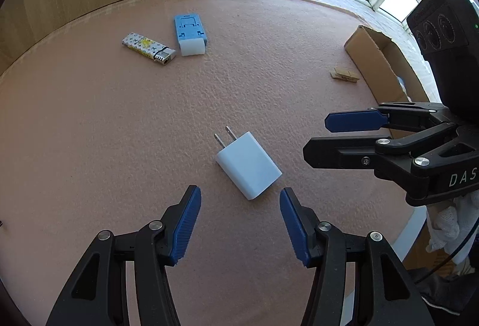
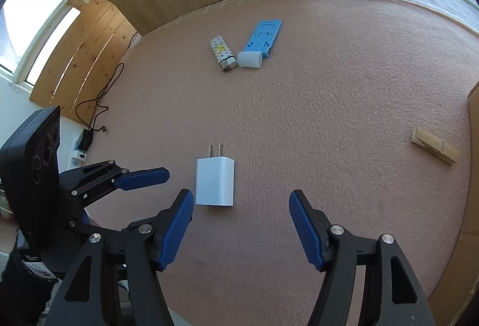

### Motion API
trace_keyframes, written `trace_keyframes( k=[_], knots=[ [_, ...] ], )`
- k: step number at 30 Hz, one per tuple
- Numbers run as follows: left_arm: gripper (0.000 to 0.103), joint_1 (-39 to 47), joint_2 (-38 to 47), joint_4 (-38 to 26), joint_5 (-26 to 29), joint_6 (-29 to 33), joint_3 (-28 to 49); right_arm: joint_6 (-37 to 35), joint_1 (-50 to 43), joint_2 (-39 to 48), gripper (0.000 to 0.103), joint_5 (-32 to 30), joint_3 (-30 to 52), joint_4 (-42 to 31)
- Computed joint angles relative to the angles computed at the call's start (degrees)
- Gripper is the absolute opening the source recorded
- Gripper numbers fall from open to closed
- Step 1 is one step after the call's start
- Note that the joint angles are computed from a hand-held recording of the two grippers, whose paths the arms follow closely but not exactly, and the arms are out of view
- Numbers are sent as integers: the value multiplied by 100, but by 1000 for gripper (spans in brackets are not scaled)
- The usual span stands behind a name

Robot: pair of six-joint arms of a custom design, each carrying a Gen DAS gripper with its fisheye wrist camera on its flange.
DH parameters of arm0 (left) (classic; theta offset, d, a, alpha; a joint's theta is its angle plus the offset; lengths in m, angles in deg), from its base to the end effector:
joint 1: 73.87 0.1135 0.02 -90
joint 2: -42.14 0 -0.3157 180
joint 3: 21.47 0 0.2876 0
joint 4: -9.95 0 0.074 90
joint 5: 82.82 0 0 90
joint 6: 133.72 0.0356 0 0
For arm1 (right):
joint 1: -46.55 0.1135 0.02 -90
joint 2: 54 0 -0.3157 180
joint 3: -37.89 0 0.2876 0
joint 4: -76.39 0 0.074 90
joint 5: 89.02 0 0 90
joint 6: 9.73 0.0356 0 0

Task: Organize objects
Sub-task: 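Lift the charger with the left gripper while the right gripper closes on it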

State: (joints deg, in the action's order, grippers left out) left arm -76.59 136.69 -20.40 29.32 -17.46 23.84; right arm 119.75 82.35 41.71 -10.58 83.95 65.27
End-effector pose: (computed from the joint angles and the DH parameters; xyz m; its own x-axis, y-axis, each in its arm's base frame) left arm 0.2512 -0.0254 0.1051 -0.8315 0.4498 -0.3260 0.5351 0.8062 -0.2525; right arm 0.2317 0.1759 0.1134 -0.9611 0.0748 -0.2657 -0.0536 0.8937 0.4455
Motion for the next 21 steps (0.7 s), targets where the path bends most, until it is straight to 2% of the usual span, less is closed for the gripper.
trace_keyframes(
  k=[4, 6, 10, 12, 19, 21],
  knots=[
    [58, -28, 410, 339, 253, -336, -45, -14, -92, 448, 62, -328, 269, 98],
    [58, 16, 581, 492, 360, -488, -46, -88, -96, 622, 55, -402, 411, 57],
    [58, 216, 823, 691, 644, -754, -16, -100, -112, 926, 50, -595, 571, 85],
    [57, 262, 859, 781, 723, -806, -31, -69, -122, 1067, 44, -761, 595, 183],
    [57, 338, 884, 848, 825, -839, -46, -5, -143, 1291, 37, -948, 640, 388],
    [55, 330, 883, 839, 850, -845, -39, 5, -147, 1326, 32, -1019, 649, 449]
  ],
)
